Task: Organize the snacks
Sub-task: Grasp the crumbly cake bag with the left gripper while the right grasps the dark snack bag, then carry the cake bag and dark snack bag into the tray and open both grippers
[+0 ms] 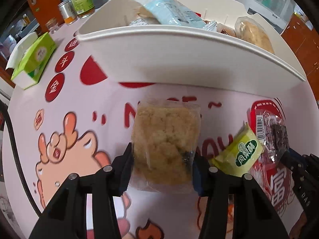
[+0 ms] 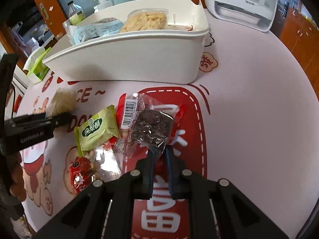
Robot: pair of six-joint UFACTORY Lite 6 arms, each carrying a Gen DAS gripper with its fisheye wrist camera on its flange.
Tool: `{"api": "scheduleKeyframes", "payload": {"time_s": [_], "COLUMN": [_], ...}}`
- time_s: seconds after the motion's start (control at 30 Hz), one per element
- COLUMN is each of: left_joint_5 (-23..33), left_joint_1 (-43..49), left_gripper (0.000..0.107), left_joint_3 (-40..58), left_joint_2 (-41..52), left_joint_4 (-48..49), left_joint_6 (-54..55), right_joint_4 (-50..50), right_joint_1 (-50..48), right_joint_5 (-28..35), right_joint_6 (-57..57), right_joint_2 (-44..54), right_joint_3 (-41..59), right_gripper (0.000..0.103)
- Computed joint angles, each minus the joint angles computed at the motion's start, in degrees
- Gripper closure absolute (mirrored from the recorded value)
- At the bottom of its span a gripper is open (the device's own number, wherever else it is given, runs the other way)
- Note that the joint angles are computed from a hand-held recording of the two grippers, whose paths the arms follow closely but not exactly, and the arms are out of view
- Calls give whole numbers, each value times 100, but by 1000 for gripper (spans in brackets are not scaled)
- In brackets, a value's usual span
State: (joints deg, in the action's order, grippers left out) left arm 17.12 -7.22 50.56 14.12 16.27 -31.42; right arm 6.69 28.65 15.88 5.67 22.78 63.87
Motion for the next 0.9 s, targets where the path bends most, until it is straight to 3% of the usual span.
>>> {"api": "scheduleKeyframes", "payload": {"time_s": [0.17,0.43,0.67,0.9], "left_joint_5": [214,792,1436,1919], "left_joint_1": [-5,338,174,218], "left_gripper": [59,59,59,59], "left_joint_3": [-715,-744,-99,1287], "left_joint_2": [-1083,-2274,-2909,-2547], "left_joint_4": [-282,-1400,-1539,-1595], "left_joint_6": [200,1479,1642,2020], "right_joint_4": [238,497,212,-490], "right_joint_1": [63,33,190,307], "right_joint_5": [-14,114,230,276], "right_joint_6": [13,-67,304,1042], "right_joint_2": [-712,-1880,-2498,-2341], "right_joint_3": [-496,-835,-539,238], "right_gripper": [92,93,93,93]}}
